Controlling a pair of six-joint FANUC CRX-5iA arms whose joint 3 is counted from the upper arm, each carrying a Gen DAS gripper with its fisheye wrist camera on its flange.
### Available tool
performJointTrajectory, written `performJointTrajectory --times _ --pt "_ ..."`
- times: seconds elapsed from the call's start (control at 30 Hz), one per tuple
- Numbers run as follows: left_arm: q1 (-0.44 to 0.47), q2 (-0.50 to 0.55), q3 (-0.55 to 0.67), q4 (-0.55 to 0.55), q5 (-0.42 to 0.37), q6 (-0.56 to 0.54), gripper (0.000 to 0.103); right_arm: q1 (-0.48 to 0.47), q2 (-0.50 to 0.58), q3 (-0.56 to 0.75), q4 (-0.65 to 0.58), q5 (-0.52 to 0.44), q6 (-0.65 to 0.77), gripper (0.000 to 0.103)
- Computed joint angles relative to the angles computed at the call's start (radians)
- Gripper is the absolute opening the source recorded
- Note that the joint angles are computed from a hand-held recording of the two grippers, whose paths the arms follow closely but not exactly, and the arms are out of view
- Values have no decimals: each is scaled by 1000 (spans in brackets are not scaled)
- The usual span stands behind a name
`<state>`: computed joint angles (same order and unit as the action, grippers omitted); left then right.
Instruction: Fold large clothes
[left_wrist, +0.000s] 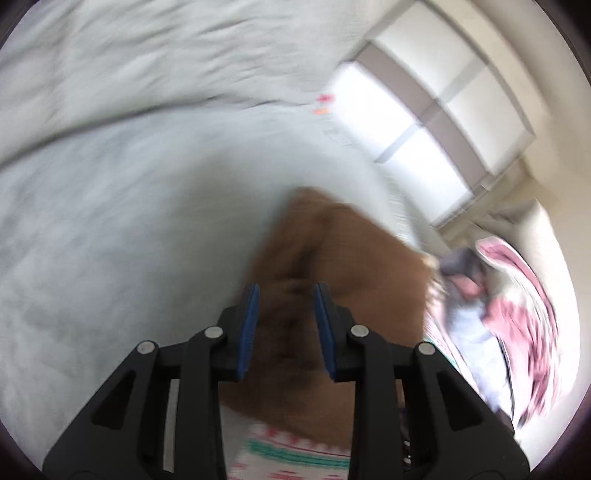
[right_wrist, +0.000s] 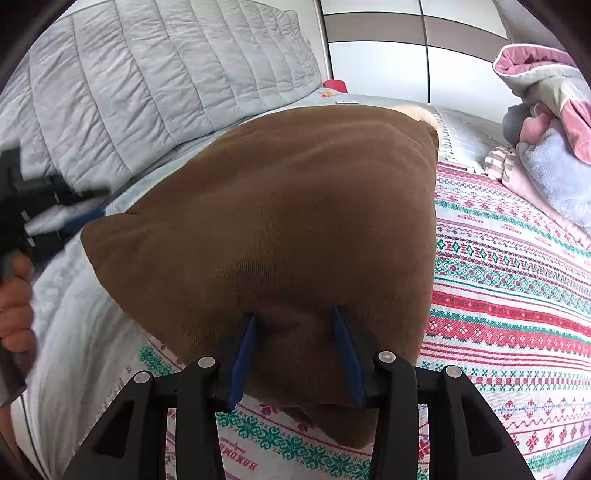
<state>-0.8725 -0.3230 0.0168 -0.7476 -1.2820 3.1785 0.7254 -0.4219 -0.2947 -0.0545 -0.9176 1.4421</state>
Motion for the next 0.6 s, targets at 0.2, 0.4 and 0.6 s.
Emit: performJointTrajectory --times 0.2,0.4,0.6 --pt "43 291 211 97 -243 -327 54 -95 58 108 -153 -108 163 45" --pt "72 240 116 101 -145 -263 55 -363 239 411 -461 -293 371 45" --pt "102 204 68 140 -83 -246 55 -377 584 800 -381 -313 155 44"
